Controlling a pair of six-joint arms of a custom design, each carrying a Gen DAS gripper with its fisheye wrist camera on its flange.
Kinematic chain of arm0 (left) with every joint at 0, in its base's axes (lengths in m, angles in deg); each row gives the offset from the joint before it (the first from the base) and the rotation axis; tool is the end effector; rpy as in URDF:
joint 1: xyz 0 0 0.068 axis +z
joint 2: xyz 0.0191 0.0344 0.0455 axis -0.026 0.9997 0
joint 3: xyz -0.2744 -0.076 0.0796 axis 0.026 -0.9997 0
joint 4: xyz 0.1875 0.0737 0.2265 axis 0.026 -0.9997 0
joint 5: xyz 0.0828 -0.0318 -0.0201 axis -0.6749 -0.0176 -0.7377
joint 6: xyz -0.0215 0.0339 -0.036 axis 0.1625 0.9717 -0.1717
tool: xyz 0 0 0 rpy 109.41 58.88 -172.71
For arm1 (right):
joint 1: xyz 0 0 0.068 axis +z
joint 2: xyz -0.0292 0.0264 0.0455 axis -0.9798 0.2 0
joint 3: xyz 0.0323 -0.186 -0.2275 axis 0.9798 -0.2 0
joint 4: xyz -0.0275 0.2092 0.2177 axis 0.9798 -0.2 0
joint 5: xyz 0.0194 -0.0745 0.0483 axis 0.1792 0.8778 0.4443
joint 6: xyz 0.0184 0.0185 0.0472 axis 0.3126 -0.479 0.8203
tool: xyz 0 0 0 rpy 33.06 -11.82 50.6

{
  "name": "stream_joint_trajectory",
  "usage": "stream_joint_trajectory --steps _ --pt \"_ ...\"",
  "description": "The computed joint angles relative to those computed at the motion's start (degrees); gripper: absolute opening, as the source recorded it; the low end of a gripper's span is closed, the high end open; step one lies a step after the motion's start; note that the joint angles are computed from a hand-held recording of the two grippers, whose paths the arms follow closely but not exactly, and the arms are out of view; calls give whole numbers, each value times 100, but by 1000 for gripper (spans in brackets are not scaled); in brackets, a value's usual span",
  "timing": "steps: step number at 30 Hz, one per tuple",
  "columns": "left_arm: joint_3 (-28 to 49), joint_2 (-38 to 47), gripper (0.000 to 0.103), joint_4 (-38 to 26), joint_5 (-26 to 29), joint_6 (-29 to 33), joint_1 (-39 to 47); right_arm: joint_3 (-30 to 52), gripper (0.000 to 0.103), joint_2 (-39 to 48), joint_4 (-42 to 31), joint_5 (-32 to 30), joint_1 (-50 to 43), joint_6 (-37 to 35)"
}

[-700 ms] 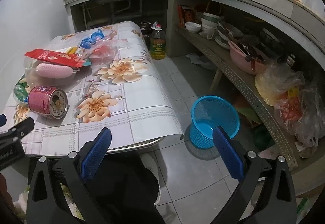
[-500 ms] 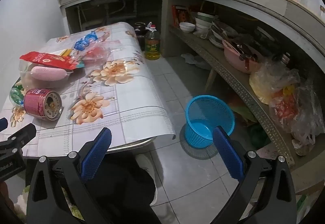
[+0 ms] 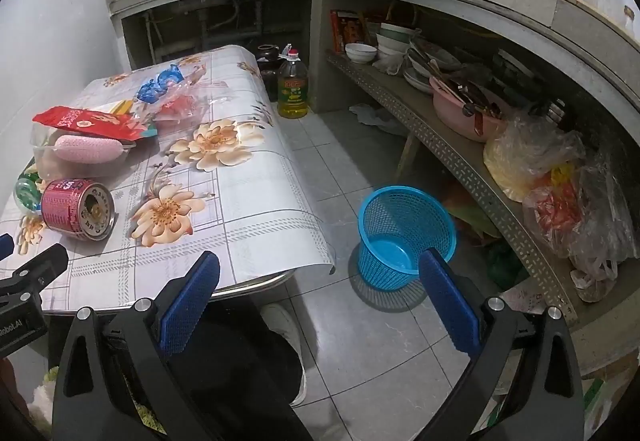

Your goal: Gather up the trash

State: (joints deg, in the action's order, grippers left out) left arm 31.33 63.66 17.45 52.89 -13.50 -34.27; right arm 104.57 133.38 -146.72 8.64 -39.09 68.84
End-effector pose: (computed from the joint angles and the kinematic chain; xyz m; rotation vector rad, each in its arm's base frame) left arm 0.2659 -0.1553 0.3965 0.0171 2.4645 0.0750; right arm 0.2506 0.1809 0.4028 0.1797 2.3790 -0.1211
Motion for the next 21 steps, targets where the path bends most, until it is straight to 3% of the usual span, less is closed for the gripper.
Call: stream_joint_trajectory --steps 21 --pt "-74 -102 94 41 271 283 281 135 97 147 -67 130 78 104"
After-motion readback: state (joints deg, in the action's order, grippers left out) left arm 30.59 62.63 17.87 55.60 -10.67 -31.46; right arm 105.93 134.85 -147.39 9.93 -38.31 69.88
